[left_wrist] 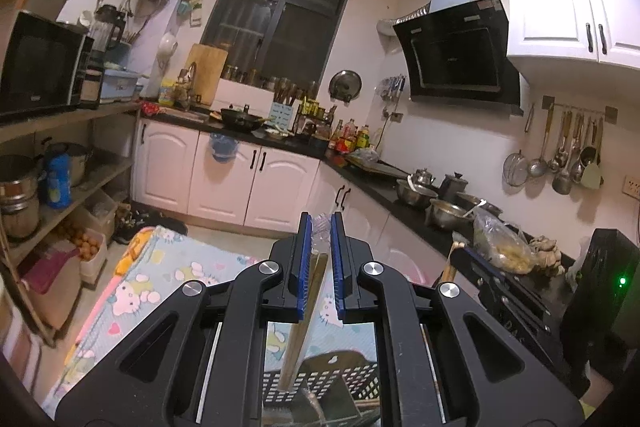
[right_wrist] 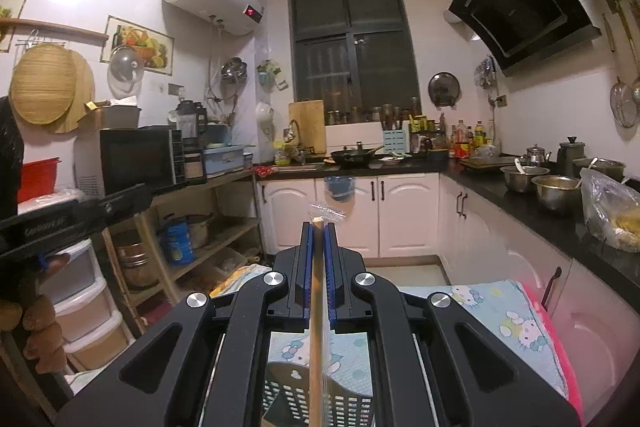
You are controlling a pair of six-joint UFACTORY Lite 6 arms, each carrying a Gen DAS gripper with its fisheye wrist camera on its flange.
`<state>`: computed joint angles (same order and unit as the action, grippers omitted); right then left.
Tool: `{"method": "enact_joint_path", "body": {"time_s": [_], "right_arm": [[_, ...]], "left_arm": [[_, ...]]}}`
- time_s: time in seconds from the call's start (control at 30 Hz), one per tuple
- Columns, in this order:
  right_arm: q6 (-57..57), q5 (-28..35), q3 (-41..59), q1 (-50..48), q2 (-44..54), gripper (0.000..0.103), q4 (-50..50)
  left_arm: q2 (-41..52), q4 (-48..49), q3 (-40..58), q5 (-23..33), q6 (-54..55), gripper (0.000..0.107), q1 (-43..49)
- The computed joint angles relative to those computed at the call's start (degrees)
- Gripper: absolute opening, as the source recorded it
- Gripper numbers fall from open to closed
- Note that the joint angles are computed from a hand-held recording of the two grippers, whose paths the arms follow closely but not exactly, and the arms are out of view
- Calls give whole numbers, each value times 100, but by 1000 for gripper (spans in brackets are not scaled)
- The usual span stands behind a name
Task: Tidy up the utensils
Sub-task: 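Lift both tools' chopsticks up and carry them over the green caddy, then lower both tools' chopsticks into the caddy and open both tools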
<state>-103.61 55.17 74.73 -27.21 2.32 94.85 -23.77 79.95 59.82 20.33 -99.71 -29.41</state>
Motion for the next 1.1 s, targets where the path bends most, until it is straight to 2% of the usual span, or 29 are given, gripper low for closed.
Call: {"method": "enact_joint_path", "body": {"time_s": [0.17,0.4,0.57,0.7,1.1], "right_arm": [[-1081,-329,-515,175,-18,6,750],[-3046,-616,-1482,459,-193,6,1996],[-3656,-630,-1800,538,-212,6,2276],[-3685,-581,-1963,450,-223,6,2176],[-2197,-444,-2049,-120,-315,6,708]], "left_arm": [[-62,829,-456,-277,-994,4,184],[-150,1787,-951,-390,-2104,4,228],[-134,2172,-1194,-460,-2658,4,243],[-125,2470,-1365,-548,-3043,4,303],[29,2419,-1518,-692,-3162,4,331]]}}
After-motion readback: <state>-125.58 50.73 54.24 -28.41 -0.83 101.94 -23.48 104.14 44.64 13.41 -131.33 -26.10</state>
